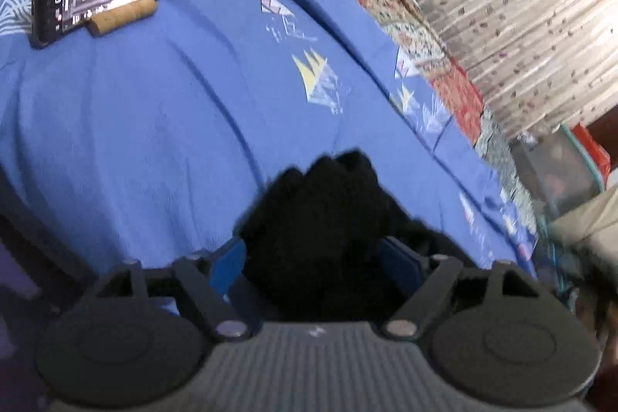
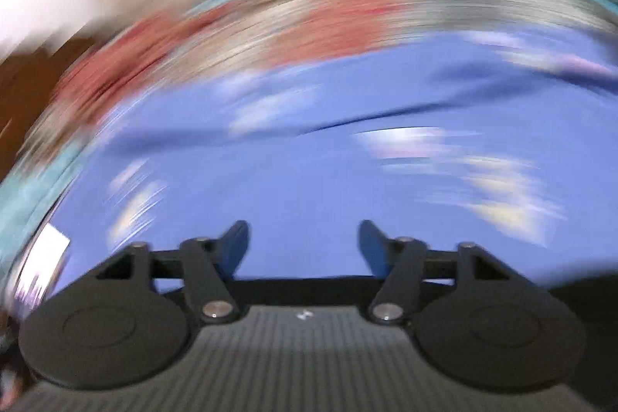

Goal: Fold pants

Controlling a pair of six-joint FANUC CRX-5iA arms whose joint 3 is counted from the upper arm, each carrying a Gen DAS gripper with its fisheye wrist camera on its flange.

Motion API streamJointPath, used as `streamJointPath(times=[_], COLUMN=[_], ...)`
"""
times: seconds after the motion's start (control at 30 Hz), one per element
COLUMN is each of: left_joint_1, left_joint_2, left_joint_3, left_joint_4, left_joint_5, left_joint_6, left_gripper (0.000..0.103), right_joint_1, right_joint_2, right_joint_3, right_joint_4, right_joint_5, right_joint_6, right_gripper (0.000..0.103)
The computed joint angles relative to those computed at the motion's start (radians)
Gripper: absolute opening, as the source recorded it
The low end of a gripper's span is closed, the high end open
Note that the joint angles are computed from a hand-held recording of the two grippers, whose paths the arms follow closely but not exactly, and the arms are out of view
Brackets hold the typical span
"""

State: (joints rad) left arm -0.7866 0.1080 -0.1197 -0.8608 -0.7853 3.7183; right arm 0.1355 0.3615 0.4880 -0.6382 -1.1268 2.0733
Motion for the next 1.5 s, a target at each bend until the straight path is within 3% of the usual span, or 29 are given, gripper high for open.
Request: streamJointPath(times=[0.13, 0.27, 0.3, 0.33, 0.37, 0.4, 0.53, 0.63, 0.67, 0.73, 0.8, 0.87, 0.93, 0.97, 1.03, 1.17, 1.23, 1.27, 1.3, 1.33, 1.37, 1.5], left_joint_1=[-0.039, -0.049, -0.051, -0.053, -0.056, -0.061, -0.067, -0.035, -0.023, 0.003, 0.042, 0.070, 0.097, 0.118, 0.171, 0.224, 0.237, 0.241, 0.240, 0.213, 0.176, -0.014], left_joint_2=[0.042, 0.049, 0.048, 0.046, 0.044, 0.042, 0.029, 0.028, 0.032, 0.055, 0.067, 0.052, 0.039, 0.034, 0.020, 0.018, 0.039, 0.056, 0.072, 0.084, 0.084, 0.107], left_joint_3=[0.047, 0.056, 0.056, 0.057, 0.058, 0.060, 0.066, 0.072, 0.076, 0.099, 0.105, 0.074, 0.039, 0.021, -0.032, -0.072, -0.059, -0.040, -0.015, 0.023, 0.050, 0.143], left_joint_4=[0.003, 0.003, -0.001, -0.007, -0.017, -0.034, -0.111, -0.114, -0.117, -0.099, -0.057, -0.043, -0.024, -0.003, 0.040, 0.040, 0.047, 0.075, 0.099, 0.071, 0.016, -0.174], left_joint_5=[-0.068, -0.091, -0.096, -0.104, -0.117, -0.129, -0.169, -0.159, -0.158, -0.176, -0.152, -0.075, -0.009, 0.030, 0.158, 0.340, 0.381, 0.369, 0.338, 0.266, 0.198, -0.194], left_joint_6=[-0.038, -0.056, -0.054, -0.054, -0.055, -0.051, -0.040, -0.067, -0.079, -0.121, -0.149, -0.133, -0.126, -0.131, -0.137, -0.158, -0.176, -0.215, -0.262, -0.257, -0.222, -0.067], left_gripper=[0.079, 0.079, 0.078, 0.078, 0.078, 0.078, 0.079, 0.079, 0.079, 0.079, 0.079, 0.079, 0.081, 0.083, 0.084, 0.100, 0.090, 0.055, 0.041, 0.034, 0.019, 0.017], right_joint_1=[0.147, 0.294, 0.333, 0.374, 0.400, 0.402, 0.373, 0.304, 0.303, 0.369, 0.465, 0.488, 0.435, 0.394, 0.335, 0.245, 0.227, 0.227, 0.234, 0.243, 0.258, 0.286], right_joint_2=[0.149, 0.292, 0.297, 0.293, 0.303, 0.288, 0.178, 0.123, 0.112, 0.120, 0.119, 0.153, 0.192, 0.219, 0.229, 0.165, 0.139, 0.133, 0.136, 0.138, 0.136, 0.074], right_joint_3=[0.161, 0.301, 0.287, 0.256, 0.260, 0.250, 0.200, 0.161, 0.135, 0.092, -0.015, -0.020, 0.098, 0.178, 0.232, 0.155, 0.109, 0.083, 0.066, 0.050, 0.021, -0.085], right_joint_4=[-0.100, -0.039, 0.021, 0.091, 0.128, 0.115, 0.033, -0.104, -0.119, 0.005, 0.244, 0.357, 0.261, 0.188, 0.097, -0.028, -0.041, -0.037, -0.020, -0.001, 0.005, -0.083], right_joint_5=[-0.252, -0.442, -0.434, -0.413, -0.441, -0.449, -0.336, -0.177, -0.104, 0.092, 0.323, 0.366, 0.200, 0.085, -0.031, -0.174, -0.224, -0.236, -0.253, -0.270, -0.265, -0.158], right_joint_6=[0.221, 0.321, 0.345, 0.345, 0.335, 0.336, 0.412, 0.568, 0.587, 0.493, 0.349, 0.225, 0.130, 0.101, 0.063, 0.113, 0.135, 0.131, 0.109, 0.087, 0.072, 0.151], right_gripper=[0.084, 0.089, 0.083, 0.069, 0.043, 0.029, 0.023, 0.020, 0.004, 0.002, 0.003, 0.007, 0.010, 0.019, 0.027, 0.027, 0.027, 0.027, 0.027, 0.027, 0.027, 0.026])
